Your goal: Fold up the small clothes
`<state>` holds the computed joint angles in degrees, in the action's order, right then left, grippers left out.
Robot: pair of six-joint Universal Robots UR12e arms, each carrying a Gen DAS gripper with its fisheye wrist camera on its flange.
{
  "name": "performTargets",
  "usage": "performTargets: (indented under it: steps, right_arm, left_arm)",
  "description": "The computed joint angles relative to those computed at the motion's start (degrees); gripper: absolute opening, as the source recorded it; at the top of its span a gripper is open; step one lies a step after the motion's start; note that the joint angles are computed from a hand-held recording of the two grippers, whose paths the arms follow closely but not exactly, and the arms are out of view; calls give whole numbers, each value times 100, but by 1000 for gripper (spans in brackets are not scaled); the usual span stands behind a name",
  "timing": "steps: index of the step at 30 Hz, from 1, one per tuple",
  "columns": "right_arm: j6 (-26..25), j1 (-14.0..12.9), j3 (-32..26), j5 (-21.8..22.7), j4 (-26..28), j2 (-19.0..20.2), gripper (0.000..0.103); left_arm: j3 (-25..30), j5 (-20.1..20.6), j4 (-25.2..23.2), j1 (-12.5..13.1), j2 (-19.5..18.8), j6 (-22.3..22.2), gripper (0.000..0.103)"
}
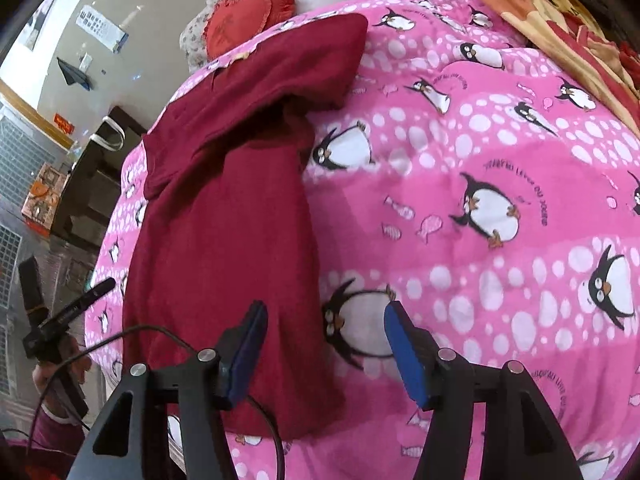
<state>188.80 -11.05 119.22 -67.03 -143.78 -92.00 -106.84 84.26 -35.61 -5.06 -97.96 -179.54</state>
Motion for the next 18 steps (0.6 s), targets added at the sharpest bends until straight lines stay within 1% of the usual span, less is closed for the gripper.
performTargets:
  steps: [8, 18]
  right_arm:
    - [59, 110, -32, -175, 39, 32, 58]
    - [62, 185, -133, -220, 154, 120, 58]
  left_arm:
    - [-12, 221, -202, -54, 18, -15, 55]
    - [2, 167, -408, -32, -6, -68, 55]
